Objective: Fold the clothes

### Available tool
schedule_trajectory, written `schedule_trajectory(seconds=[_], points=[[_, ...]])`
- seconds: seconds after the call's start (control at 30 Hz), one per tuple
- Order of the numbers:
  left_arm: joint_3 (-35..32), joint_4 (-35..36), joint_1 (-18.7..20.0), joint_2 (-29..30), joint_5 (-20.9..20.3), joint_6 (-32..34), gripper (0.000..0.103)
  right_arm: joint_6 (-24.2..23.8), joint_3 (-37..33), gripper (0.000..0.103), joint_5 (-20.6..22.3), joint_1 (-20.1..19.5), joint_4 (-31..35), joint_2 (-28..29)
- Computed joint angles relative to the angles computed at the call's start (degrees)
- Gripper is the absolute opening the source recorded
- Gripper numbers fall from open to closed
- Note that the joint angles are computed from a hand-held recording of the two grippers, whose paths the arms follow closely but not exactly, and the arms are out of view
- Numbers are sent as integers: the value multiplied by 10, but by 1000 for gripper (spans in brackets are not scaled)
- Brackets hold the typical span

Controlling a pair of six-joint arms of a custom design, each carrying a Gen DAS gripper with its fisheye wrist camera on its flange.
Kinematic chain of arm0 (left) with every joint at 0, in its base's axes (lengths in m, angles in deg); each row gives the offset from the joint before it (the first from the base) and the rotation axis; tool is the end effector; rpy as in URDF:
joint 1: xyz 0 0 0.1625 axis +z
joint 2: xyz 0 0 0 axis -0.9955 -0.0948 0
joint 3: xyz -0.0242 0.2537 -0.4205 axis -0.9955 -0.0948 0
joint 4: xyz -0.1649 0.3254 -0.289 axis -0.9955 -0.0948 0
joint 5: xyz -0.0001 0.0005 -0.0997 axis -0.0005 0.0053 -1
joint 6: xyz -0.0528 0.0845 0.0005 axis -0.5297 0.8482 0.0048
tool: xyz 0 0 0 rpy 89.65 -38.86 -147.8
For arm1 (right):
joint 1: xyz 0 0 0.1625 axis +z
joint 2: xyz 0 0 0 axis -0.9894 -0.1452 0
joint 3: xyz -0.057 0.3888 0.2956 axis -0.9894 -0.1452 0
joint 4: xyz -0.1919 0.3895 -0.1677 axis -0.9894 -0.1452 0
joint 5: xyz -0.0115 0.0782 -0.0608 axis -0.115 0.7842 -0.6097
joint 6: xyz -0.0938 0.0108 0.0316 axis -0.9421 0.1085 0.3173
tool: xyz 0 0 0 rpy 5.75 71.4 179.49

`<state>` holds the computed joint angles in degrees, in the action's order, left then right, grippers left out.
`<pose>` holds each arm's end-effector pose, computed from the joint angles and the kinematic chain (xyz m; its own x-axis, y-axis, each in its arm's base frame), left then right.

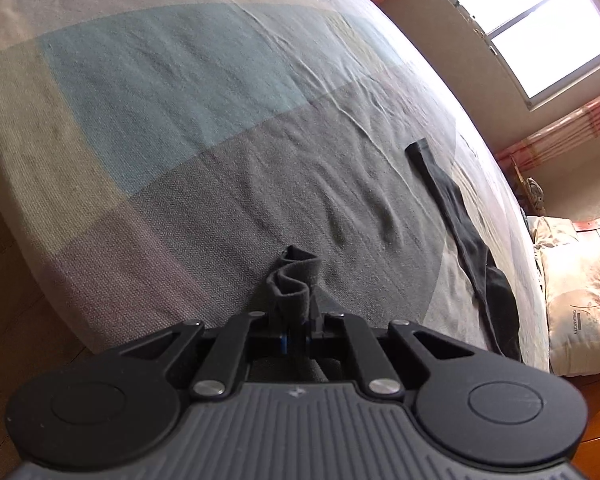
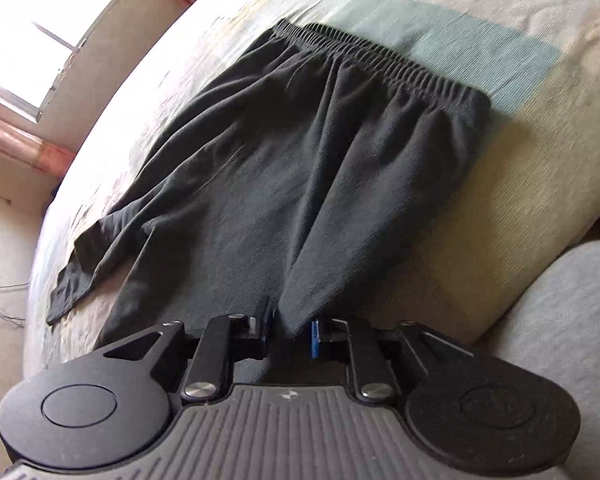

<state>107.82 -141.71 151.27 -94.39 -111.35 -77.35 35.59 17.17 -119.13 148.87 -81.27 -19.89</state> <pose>-0.1273 -0.8020 0.0932 -0.8558 -0.5168 -0.0241 -0.2831 0.5068 -0.8143 -0.2074 -0.8133 0.4302 -0.9014 0.4217 0.0978 0.2280 0.6545 -0.7209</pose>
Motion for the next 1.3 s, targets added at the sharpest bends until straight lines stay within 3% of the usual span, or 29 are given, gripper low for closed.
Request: schedule_trajectory(seconds=[0.07, 0.17, 0.23, 0.33, 0.5, 0.67, 0.8, 0.9, 0.97, 1.03, 1.13, 1.2, 1.3], points=[[4, -4, 0, -1, -2, -2, 6, 12, -7, 42, -12, 0, -25, 4], [5, -4, 1, 0, -3, -8, 6, 42, -11, 47, -13, -12, -70, 7], [4, -3, 2, 1, -4, -11, 6, 60, -18, 43, 7, -23, -96, 11], [6, -7, 0, 0, -2, -11, 6, 73, -28, 5, 12, -33, -124, 17], [11, -14, -5, 1, 5, -6, 6, 64, -11, 5, -6, -36, -140, -1], [16, -29, -13, 4, 24, 10, 6, 58, -4, 13, -84, -20, -164, -2], [13, -71, -27, 6, 37, 69, 6, -5, -3, 14, -141, 1, -239, 7], [9, -125, -40, 11, 38, 150, 6, -56, -2, 14, -135, 11, -284, 8], [9, -158, -46, 14, 45, 196, 15, -77, -4, 20, -125, 17, -287, 9], [13, -144, -46, 10, 74, 187, 27, -96, -8, 23, -119, 23, -277, 12], [20, -50, -45, -7, 158, 106, 23, -122, -12, 27, -103, 31, -251, 16], [33, -56, -44, -17, 162, 105, 23, -139, -13, 27, -87, 37, -228, 16], [34, -64, -49, -17, 148, 146, 32, -195, -13, 27, -59, 49, -188, 18]])
